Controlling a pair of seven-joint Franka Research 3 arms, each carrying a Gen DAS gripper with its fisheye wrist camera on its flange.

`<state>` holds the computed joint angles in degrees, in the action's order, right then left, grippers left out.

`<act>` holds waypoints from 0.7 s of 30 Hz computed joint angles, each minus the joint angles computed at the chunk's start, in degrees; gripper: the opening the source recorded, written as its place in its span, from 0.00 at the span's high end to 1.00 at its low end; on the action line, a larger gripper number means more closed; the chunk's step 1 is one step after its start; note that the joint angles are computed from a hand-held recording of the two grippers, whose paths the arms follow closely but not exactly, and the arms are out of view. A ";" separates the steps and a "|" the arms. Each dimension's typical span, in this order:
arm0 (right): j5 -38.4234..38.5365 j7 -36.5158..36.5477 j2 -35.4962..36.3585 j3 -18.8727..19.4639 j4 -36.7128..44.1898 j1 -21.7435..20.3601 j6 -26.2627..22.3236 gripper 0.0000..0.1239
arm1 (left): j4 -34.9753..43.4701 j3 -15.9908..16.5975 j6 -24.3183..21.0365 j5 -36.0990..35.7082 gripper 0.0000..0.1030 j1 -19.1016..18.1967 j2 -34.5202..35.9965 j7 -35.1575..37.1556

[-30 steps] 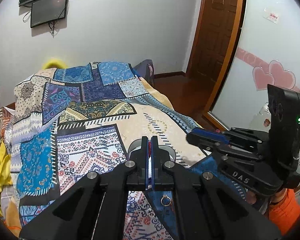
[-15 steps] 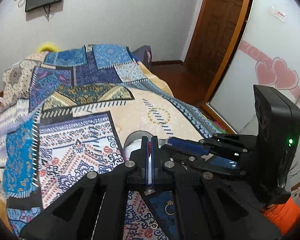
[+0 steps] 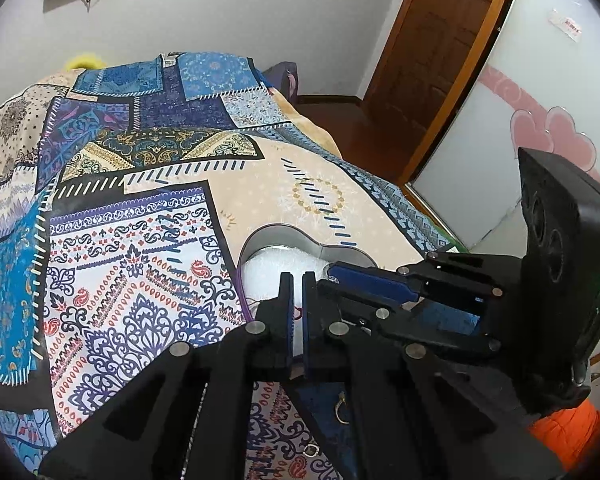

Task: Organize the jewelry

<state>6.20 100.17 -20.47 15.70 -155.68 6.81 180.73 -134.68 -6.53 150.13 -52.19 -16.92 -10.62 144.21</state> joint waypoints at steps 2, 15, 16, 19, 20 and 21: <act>-0.82 0.79 -0.31 1.83 0.06 -1.81 -0.42 0.91 | -0.39 -0.06 0.41 0.26 1.00 0.05 -0.40 -0.19; -6.23 6.20 -2.28 3.09 1.37 -3.51 -5.45 0.87 | -3.43 1.85 2.96 2.54 0.86 -0.96 -4.74 -2.67; -6.63 6.63 -2.69 3.17 1.28 -3.59 -5.55 0.85 | -3.77 2.04 3.17 2.82 0.85 -1.15 -5.28 -2.95; -7.67 7.98 -4.40 3.74 0.81 -4.05 -5.79 0.80 | -4.45 2.93 3.24 3.17 0.84 -1.86 -6.64 -3.39; -7.94 8.48 -5.22 4.01 0.54 -4.24 -5.85 0.77 | -4.83 3.19 3.35 3.40 0.84 -2.03 -7.31 -3.58; -8.20 8.95 -5.77 4.34 0.39 -4.52 -5.87 0.75 | -5.05 3.48 3.39 3.68 0.84 -2.23 -7.75 -3.75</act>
